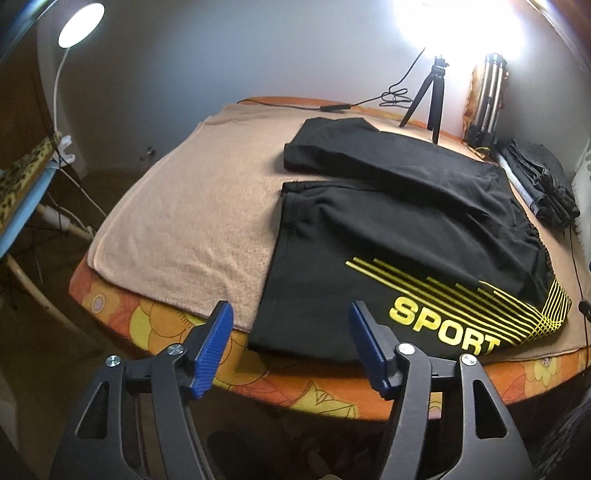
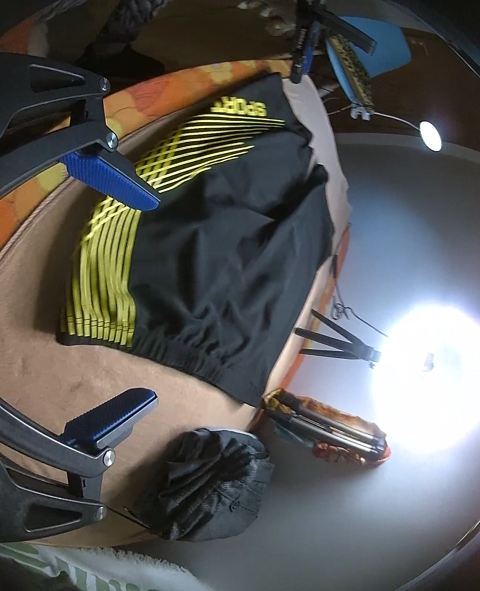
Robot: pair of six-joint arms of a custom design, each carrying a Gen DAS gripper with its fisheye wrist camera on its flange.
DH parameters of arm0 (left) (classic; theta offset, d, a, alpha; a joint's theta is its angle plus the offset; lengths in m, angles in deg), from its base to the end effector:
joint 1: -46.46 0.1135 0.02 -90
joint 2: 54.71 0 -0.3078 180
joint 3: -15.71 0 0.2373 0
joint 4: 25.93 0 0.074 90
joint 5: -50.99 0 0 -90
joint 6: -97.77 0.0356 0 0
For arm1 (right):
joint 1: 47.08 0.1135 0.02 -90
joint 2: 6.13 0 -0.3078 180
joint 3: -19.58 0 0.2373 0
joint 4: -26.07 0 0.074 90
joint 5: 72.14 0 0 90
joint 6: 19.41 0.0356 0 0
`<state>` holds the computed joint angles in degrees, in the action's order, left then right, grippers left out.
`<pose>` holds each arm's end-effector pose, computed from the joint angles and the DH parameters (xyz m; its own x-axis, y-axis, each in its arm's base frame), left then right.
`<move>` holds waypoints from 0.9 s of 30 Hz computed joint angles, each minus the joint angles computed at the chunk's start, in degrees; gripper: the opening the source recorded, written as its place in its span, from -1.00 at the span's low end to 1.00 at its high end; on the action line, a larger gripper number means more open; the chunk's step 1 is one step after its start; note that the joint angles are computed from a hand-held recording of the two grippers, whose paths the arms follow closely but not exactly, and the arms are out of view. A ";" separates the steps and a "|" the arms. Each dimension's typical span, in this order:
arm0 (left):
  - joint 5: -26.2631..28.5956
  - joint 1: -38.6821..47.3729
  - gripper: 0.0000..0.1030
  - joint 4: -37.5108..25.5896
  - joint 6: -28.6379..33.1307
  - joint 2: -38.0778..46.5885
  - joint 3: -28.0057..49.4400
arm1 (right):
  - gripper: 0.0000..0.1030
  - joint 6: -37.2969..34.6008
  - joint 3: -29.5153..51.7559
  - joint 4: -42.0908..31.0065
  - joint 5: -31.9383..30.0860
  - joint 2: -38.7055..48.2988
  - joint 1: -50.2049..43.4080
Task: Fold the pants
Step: 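Move the right tool to the yellow-striped leg hem and close on it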
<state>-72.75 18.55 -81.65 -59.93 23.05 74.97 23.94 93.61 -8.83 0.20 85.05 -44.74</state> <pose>0.1930 -0.0799 0.2393 -0.5593 -0.5744 -0.5977 -0.6897 0.7224 -0.0488 0.3187 0.0238 0.2662 -0.3770 -0.7089 -0.5961 -0.7276 0.6249 -0.2830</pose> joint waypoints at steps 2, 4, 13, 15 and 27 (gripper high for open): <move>1.52 1.10 0.23 1.67 0.36 -0.54 -1.20 | 0.82 -1.94 -0.40 -0.67 -0.36 0.12 -1.36; 3.03 1.90 0.22 3.34 0.38 -0.76 -2.18 | 0.74 -4.10 -0.51 -1.89 -1.18 0.38 -2.83; 1.93 0.70 0.01 2.56 0.88 1.19 -1.62 | 0.49 -13.07 -3.70 -0.81 -0.17 0.55 -2.95; 0.56 -0.17 0.01 1.12 1.27 1.52 -0.96 | 0.44 -15.00 -4.41 1.12 1.54 1.01 -1.56; 0.46 -1.04 0.01 2.82 8.55 0.01 -1.01 | -0.02 -21.95 -3.57 -0.36 4.47 4.38 1.84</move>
<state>-72.30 17.51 -78.84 -51.38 23.06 73.96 1.99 90.04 -9.19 4.68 89.43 -42.89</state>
